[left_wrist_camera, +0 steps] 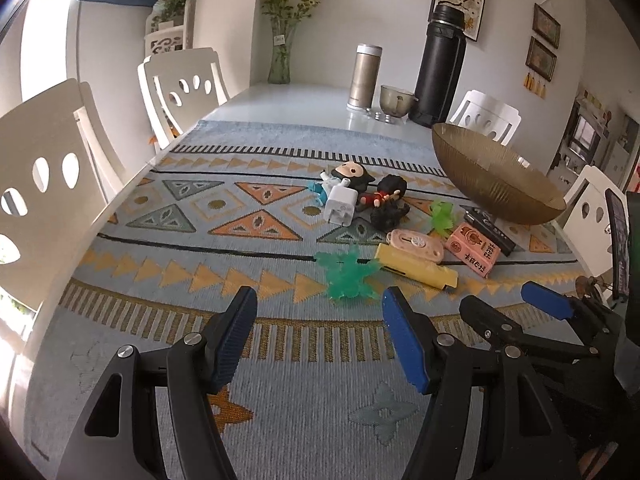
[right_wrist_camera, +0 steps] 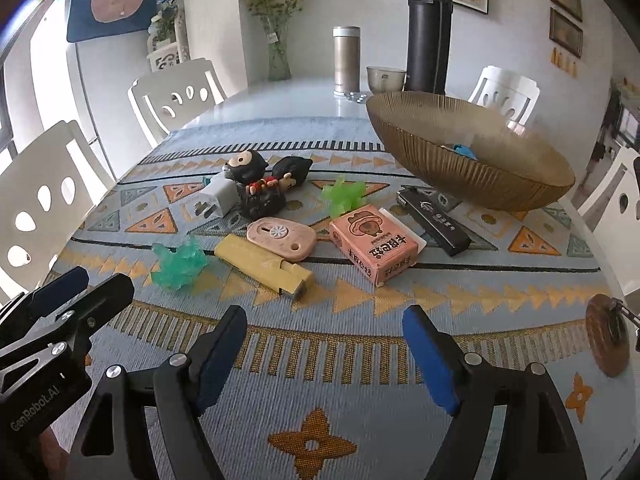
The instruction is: Organize rigid objects
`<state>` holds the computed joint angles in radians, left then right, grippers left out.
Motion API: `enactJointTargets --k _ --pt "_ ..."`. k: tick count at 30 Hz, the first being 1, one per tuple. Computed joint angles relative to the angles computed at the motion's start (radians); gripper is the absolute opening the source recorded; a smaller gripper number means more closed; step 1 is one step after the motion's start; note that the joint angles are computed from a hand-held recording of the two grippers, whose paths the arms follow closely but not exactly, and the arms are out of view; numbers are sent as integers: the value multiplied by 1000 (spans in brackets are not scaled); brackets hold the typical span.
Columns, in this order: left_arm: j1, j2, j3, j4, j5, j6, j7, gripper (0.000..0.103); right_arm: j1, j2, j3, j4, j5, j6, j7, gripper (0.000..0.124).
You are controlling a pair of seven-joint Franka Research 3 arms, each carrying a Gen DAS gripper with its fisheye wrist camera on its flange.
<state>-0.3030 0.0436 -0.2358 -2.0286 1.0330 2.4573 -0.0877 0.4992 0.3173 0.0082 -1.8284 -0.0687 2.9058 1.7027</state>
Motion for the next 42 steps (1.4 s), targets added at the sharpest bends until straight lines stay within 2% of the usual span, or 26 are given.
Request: enactJointTargets --k 10,20,22,24,26,27,28,29,32,36,37,40,42 --pt "5 -11 1 -16 13 32 -15 63 17 5 -20 8 -30 -9 34 79" --pt "4 -4 -1 -7 -3 26 6 63 14 3 -21 3 -39 1 51 79" --pt "12 -10 5 -20 -22 62 13 63 7 7 -16 10 -31 -12 51 81" --pt "36 -29 20 -61 -85 168 43 63 -21 8 13 13 10 -20 14 82" --pt "71 -51 40 -131 -239 337 144 63 -71 9 70 21 93 -42 -71 82" --pt "83 -59 45 -162 -355 386 234 63 -102 12 106 33 152 -72 -128 82" --pt "88 -69 48 -186 -485 402 344 63 -135 17 142 52 217 -118 -198 82" --pt "91 -77 47 -192 -556 382 411 63 -145 22 151 75 249 -163 -241 82" --pt "114 -89 42 -179 -630 329 496 63 -145 30 142 120 283 -228 -327 82" --pt "112 -25 52 -102 -944 305 831 63 -167 63 142 204 357 -324 -444 82" --pt "116 0 47 -64 -971 269 883 63 -168 72 137 219 366 -333 -460 82" --pt "114 75 31 46 -943 166 957 63 -167 96 111 255 365 -335 -472 81" --pt "101 115 27 99 -890 144 966 63 -183 130 109 308 389 -385 -476 74"
